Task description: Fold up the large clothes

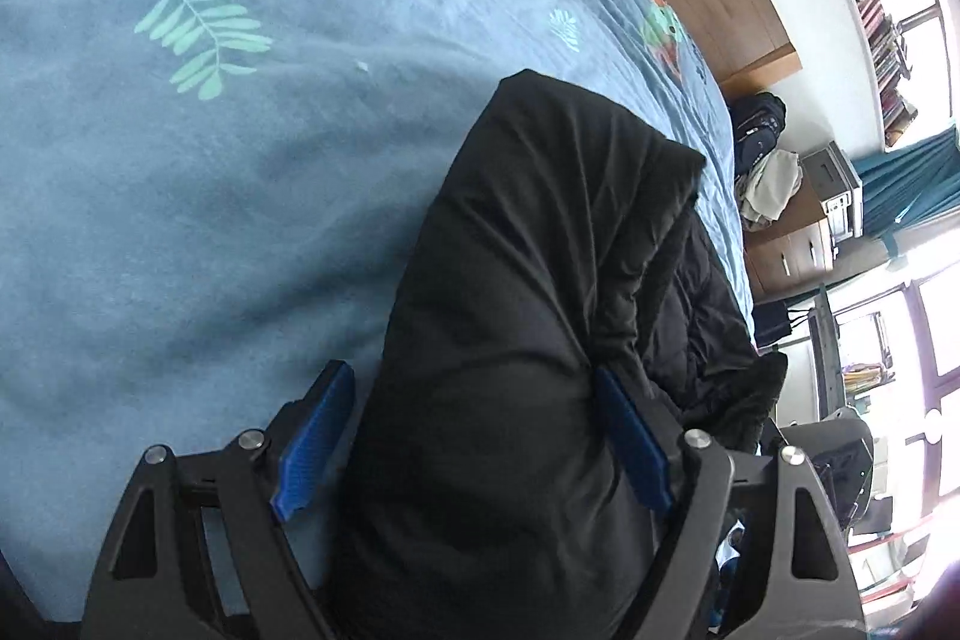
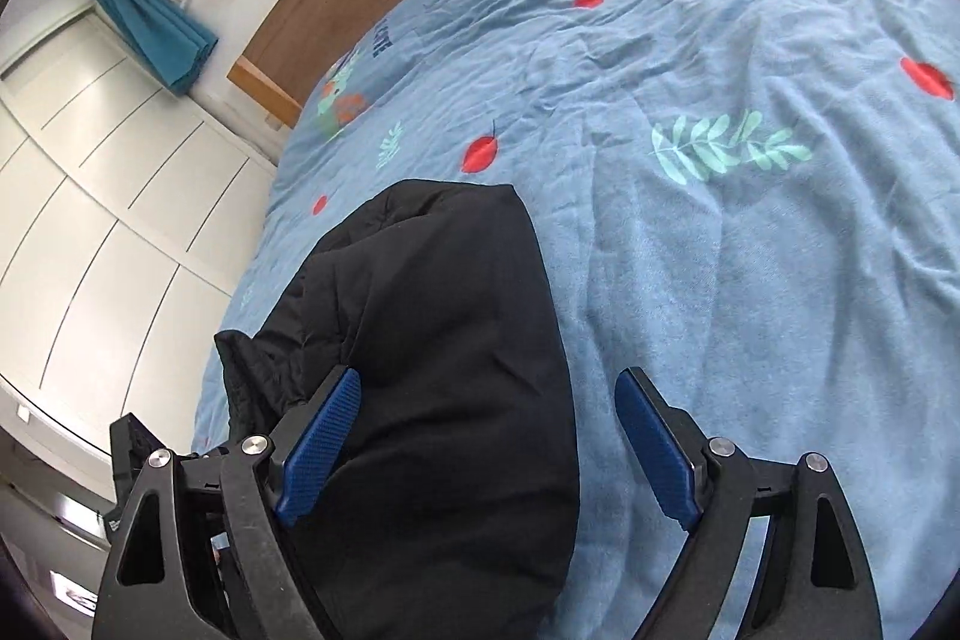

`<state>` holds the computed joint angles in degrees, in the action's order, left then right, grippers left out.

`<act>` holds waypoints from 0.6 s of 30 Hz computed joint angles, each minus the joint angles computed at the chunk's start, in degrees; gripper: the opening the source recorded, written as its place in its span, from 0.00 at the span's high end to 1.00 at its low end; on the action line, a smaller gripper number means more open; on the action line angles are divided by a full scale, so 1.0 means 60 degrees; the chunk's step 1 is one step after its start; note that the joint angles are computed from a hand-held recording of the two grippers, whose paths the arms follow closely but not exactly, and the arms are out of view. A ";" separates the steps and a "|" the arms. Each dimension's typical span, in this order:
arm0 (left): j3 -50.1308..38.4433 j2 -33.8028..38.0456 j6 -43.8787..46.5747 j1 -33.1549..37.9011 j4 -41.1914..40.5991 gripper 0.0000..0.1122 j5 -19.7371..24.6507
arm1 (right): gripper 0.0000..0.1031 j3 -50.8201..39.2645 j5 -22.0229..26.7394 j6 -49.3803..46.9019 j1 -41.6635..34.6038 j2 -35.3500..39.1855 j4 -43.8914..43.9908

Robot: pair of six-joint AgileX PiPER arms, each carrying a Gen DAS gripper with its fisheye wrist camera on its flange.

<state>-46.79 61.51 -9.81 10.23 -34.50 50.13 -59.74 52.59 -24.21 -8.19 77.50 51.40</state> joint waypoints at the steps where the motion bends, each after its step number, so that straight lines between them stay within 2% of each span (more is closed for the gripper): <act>1: 0.0176 0.0068 0.0193 -0.0036 -0.0178 0.28 -0.0311 | 0.16 0.0131 -0.0151 -0.0175 0.0017 0.0077 0.0239; 2: 0.0289 0.0111 0.0299 -0.0102 -0.0223 0.28 -0.0565 | 0.17 0.0250 -0.0272 -0.0447 0.0026 0.0159 0.0533; 3: 0.0373 0.0134 0.0318 -0.0266 -0.0135 0.29 -0.0836 | 0.23 0.0378 -0.0546 -0.0570 0.0128 0.0163 0.0614; 4: 0.0359 0.0179 0.0248 -0.0424 0.0034 0.39 -0.0946 | 0.32 0.0430 -0.0666 -0.0687 0.0169 0.0199 0.0660; 5: 0.0304 0.0260 0.0205 -0.0607 0.0194 0.58 -0.0975 | 0.51 0.0397 -0.0690 -0.0769 0.0262 0.0264 0.0657; 6: 0.0192 0.0366 0.0216 -0.0804 0.0301 0.67 -0.0937 | 0.70 0.0313 -0.0849 -0.0614 0.0519 0.0239 0.0358; 7: 0.0153 0.0343 0.0145 -0.0964 0.0452 0.79 -0.0927 | 0.80 0.0275 -0.0943 -0.0566 0.0699 0.0171 0.0165; 8: 0.0046 0.0260 -0.0100 -0.1265 0.0805 0.86 -0.0935 | 0.88 0.0178 -0.1015 -0.0462 0.1020 0.0020 -0.0162; 10: -0.0210 -0.0079 -0.0714 -0.1946 0.1688 0.90 -0.0862 | 0.92 0.0026 -0.0853 -0.0385 0.1357 -0.0265 -0.0429; 13: -0.0535 -0.0798 -0.1121 -0.2321 0.2111 0.91 -0.0331 | 0.92 -0.0335 -0.0352 0.0195 0.1820 -0.0877 -0.1123; 18: -0.1432 -0.2582 -0.1877 -0.2502 0.2553 0.91 0.1325 | 0.92 -0.0898 0.1233 0.1021 0.1829 -0.2793 -0.1938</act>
<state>-55.37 46.02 -21.07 -4.79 -19.18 58.08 -65.13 59.98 -18.09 2.78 60.74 39.77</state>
